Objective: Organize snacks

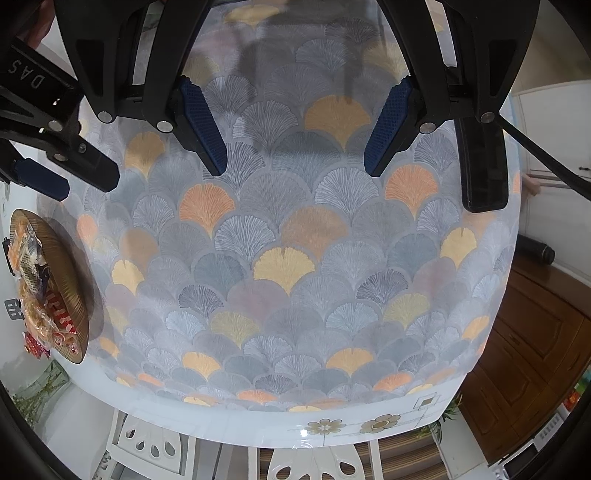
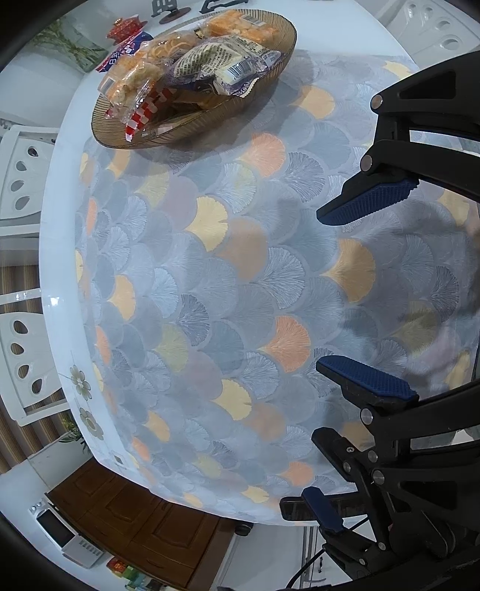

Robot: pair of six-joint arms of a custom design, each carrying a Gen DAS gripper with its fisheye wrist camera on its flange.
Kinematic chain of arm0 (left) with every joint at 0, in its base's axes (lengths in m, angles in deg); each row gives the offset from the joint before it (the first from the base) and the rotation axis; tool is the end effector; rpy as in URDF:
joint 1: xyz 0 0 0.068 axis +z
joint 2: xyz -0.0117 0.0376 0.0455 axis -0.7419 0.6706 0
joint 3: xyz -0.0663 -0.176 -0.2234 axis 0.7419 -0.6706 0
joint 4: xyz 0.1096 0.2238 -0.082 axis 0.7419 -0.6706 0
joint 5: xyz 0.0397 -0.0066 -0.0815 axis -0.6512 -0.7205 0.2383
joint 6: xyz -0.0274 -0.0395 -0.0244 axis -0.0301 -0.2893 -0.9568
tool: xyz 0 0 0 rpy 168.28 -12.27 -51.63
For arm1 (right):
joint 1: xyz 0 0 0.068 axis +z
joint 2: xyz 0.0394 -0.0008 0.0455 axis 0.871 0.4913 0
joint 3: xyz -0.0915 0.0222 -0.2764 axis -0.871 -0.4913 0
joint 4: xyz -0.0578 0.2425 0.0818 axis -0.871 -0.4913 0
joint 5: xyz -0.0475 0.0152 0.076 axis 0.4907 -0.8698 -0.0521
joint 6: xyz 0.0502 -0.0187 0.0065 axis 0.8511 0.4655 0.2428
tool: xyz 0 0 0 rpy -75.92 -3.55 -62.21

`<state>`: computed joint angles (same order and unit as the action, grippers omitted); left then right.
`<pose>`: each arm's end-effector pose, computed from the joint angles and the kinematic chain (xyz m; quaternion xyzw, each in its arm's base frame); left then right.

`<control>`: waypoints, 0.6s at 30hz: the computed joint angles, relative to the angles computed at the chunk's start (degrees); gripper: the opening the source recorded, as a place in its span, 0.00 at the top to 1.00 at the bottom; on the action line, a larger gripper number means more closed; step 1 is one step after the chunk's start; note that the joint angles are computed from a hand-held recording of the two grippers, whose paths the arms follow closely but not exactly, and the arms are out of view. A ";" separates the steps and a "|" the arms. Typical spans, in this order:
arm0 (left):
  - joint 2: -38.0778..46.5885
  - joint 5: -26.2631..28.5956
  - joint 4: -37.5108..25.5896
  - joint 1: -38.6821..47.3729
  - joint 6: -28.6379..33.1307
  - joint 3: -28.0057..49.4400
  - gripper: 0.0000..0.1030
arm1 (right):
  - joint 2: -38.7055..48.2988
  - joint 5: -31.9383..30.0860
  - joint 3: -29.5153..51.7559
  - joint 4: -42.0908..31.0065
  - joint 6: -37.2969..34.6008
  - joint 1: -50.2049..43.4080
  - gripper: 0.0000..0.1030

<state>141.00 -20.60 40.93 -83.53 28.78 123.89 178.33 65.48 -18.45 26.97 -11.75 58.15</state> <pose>0.1983 -0.1341 0.1411 -0.1255 0.9839 0.0099 0.1270 0.2957 -0.0060 0.1360 -0.1445 0.9833 0.0780 0.0780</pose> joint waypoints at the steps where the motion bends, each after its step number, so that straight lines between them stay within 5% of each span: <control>1: 0.04 -0.06 0.05 0.01 0.00 0.01 0.27 | 0.10 0.02 0.05 -0.04 -0.06 0.01 0.31; 18: 0.54 0.12 0.31 0.00 0.32 0.27 0.27 | 1.35 -0.02 0.90 -0.39 -0.85 -0.16 0.31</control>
<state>141.54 -20.48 41.24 -83.53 29.10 124.15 179.68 65.46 -17.55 26.58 -12.60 57.98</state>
